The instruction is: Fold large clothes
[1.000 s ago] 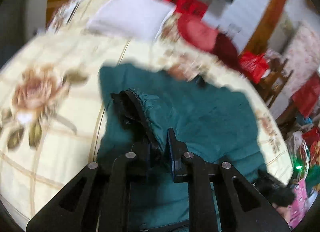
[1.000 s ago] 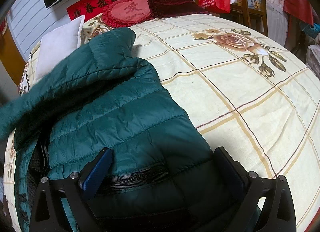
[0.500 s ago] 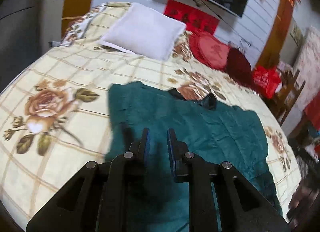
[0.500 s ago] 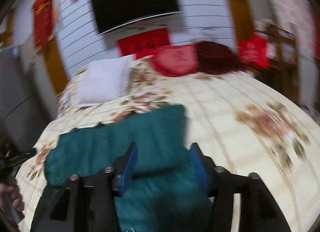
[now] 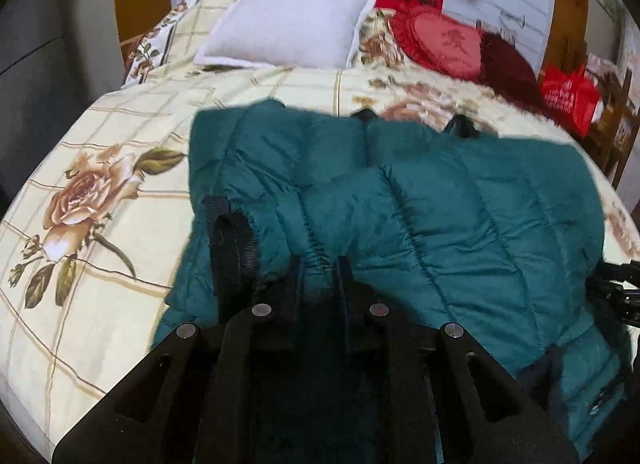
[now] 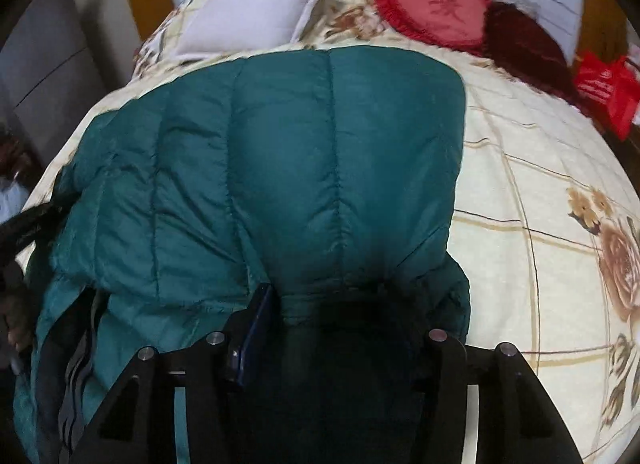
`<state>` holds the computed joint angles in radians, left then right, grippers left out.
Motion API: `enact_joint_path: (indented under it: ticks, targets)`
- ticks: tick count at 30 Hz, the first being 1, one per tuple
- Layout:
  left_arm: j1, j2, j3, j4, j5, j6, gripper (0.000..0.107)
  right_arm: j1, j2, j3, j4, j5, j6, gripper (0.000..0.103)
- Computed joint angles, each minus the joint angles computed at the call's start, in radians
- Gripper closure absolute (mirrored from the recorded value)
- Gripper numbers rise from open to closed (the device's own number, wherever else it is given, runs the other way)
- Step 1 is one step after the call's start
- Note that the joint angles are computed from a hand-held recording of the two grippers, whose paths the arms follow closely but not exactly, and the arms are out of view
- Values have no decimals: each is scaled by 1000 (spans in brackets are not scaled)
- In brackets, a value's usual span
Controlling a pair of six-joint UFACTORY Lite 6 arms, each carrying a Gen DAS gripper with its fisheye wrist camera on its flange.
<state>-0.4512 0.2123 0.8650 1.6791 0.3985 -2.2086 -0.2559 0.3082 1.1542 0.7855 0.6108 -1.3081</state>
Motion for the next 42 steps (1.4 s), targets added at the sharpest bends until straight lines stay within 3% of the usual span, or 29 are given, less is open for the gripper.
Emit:
enact_joint_path:
  ticks: [2, 5, 8, 12, 14, 16, 18, 20, 22, 24, 25, 27, 29, 33, 35, 37, 40, 42]
  targets:
    - [9, -44, -34, 95, 1, -107, 92, -4, -3, 57, -65, 59, 83, 52]
    - [47, -45, -45, 200, -10, -234, 92, -46, -69, 114, 118, 130, 5, 52]
    - [69, 32, -19, 289, -52, -319, 92, -9, -25, 250, 208, 76, 130, 52]
    - [43, 55, 1, 204, -18, -232, 92, 130, 200, 530, -54, -16, 509, 52]
    - [47, 57, -2, 233, -25, -259, 92, 185, 368, 678, -234, -23, 681, 52]
    - [61, 58, -4, 336, -57, -340, 92, 189, 471, 721, -332, -34, 707, 52]
    - [63, 64, 2, 353, -63, -350, 92, 176, 464, 615, -290, -145, 620, 43]
    - [64, 67, 4, 349, -66, -347, 92, 146, 475, 605, -222, -168, 573, 34]
    - [66, 71, 9, 329, -68, -330, 92, 132, 524, 675, -308, -134, 681, 6]
    - [54, 80, 25, 253, -54, -253, 92, 106, 572, 767, -360, -36, 806, 5]
    - [45, 90, 36, 209, -42, -211, 92, 99, 540, 750, -331, -26, 812, 21]
    - [38, 95, 42, 175, -31, -178, 92, 112, 380, 590, -256, -90, 696, 35]
    - [44, 91, 35, 203, -37, -206, 92, 140, 187, 381, -135, -197, 497, 35]
    - [52, 84, 25, 239, -46, -243, 92, 194, -74, 127, 148, -127, 106, 35]
    - [53, 82, 23, 244, -46, -246, 92, 218, -72, 61, 130, -160, 77, 35]
    - [56, 81, 20, 257, -47, -256, 92, 203, 41, 40, 154, -164, 17, 31]
    - [60, 81, 19, 268, -51, -266, 92, 141, 44, -30, 403, -123, -251, 31]
    - [64, 79, 16, 283, -55, -282, 92, 153, 30, -55, 454, -156, -309, 30]
